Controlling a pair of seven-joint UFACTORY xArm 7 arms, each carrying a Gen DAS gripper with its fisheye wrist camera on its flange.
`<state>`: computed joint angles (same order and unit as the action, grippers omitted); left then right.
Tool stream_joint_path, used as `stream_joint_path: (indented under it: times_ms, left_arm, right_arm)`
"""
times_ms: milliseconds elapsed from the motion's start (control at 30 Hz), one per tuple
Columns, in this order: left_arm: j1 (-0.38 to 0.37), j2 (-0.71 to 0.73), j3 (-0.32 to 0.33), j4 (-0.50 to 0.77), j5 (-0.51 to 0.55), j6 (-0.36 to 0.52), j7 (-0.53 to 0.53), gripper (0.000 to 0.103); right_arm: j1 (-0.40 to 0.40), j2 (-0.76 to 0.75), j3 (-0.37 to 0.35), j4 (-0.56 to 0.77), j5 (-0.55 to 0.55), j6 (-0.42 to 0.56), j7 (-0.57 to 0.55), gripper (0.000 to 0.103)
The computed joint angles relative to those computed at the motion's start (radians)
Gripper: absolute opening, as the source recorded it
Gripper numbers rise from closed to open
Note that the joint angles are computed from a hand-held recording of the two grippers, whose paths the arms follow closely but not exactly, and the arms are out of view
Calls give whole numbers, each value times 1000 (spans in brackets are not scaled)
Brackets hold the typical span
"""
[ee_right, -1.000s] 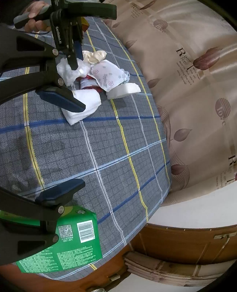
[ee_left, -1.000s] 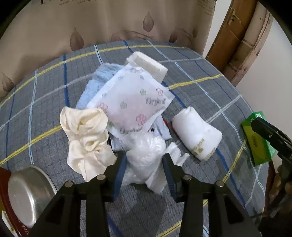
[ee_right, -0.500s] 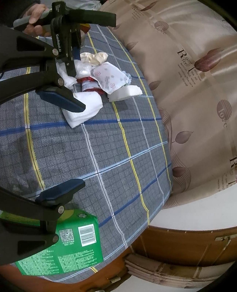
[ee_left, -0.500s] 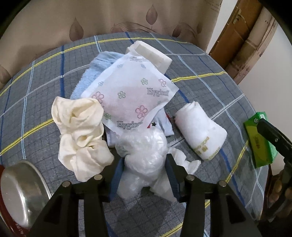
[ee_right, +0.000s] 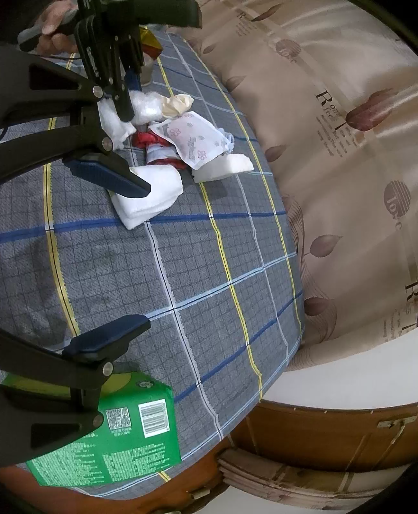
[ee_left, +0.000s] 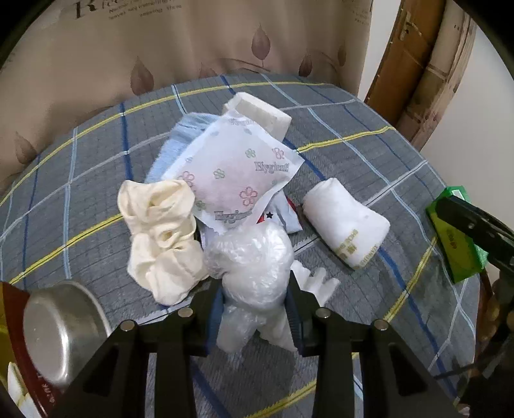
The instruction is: Organize soft objects
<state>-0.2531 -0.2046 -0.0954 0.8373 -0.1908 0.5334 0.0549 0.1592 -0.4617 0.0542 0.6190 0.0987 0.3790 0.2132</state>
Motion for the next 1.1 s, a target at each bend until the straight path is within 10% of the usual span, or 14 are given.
stream_joint_path:
  times_ms: [1100]
  left_arm:
    - [9,-43,23,-23,-96,110,3,37]
  right_arm:
    - [15,-1,8,1,-8,4,-1,73]
